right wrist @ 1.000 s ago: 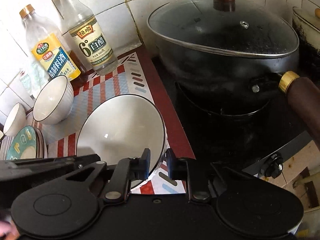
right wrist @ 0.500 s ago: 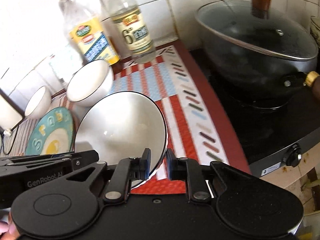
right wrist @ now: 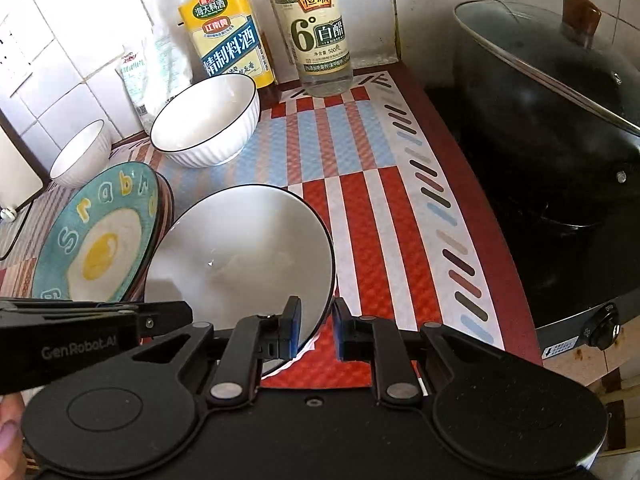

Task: Organize plates and bowls
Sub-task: 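Carry the white bowl with both tools toward the bowl by the bottles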

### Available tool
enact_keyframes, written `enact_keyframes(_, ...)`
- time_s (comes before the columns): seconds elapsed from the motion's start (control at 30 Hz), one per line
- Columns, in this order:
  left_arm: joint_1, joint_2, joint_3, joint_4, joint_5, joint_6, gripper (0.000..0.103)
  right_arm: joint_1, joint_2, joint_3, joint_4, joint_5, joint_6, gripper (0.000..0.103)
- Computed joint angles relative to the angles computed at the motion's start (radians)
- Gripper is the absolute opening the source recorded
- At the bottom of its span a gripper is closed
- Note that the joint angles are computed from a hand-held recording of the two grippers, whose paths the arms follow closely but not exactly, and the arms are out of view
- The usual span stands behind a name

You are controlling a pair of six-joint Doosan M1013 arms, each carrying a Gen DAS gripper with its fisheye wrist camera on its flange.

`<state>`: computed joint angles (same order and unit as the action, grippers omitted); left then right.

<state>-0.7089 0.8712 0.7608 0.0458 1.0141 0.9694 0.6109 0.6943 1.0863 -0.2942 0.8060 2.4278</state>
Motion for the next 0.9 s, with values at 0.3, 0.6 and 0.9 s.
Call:
enact_keyframes(0.3, 0.014, -0.063, 0.053, -0.009, -0.022, 0.009, 0.042, 0.012, -0.034, 0.013, -0.111, -0.036, -0.044, 0.057)
enact_keyframes(0.6, 0.013, -0.111, 0.040, 0.089, 0.028, 0.087, 0.050, -0.008, -0.128, 0.085, 0.021, -0.223, -0.157, 0.061)
enact_keyframes(0.9, 0.033, -0.132, 0.032, 0.100, 0.026, 0.230, 0.054, 0.006, -0.114, 0.004, 0.137, -0.210, -0.316, 0.061)
